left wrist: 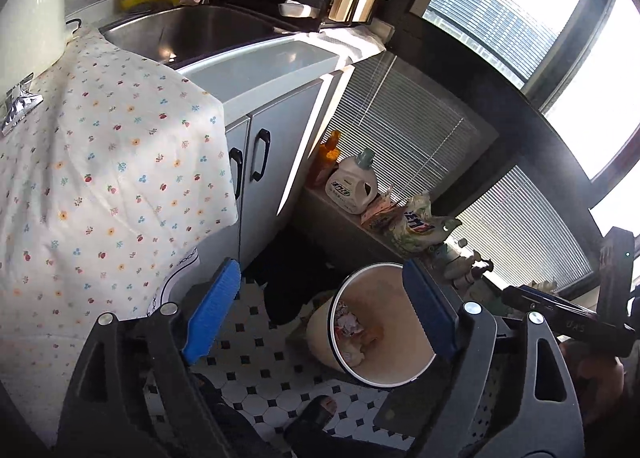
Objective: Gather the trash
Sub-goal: 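Move both tools back over the foil packets and medicine box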
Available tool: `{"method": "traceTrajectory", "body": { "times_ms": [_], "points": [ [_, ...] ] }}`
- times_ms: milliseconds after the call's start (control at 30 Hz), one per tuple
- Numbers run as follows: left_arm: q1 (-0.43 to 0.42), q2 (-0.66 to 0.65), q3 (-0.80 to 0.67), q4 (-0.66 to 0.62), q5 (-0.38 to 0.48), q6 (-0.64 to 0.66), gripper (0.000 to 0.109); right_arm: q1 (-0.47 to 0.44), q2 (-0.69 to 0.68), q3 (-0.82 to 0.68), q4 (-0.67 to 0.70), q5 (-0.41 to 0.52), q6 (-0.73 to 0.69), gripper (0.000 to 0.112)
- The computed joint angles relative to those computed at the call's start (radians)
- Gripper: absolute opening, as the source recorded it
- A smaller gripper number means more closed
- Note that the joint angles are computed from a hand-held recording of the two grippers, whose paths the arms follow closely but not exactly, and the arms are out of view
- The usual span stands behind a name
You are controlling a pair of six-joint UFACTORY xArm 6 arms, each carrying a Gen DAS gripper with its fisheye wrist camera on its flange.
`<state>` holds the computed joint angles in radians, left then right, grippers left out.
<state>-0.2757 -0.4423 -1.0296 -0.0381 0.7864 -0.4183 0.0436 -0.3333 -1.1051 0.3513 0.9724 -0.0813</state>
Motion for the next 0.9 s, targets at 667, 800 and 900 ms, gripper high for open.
{"method": "traceTrajectory", "body": {
  "times_ms": [667, 800, 900],
  "points": [
    [0.588, -0.194, 0.048, -0.116, 0.078, 0.272, 0.094, 0.415, 0.306, -0.416, -0.090, -0.069, 0.172, 0.095],
    [0.720, -0.195, 0.050, -0.189, 0.072, 0.362, 0.094, 0.479, 0.373, -0.497, -0.118, -0.066, 0.198, 0.095],
    [0.809, -0.188, 0.051, -0.243, 0.068, 0.427, 0.094, 0.521, 0.429, -0.563, -0.137, -0.063, 0.219, 0.095]
  ]
}}
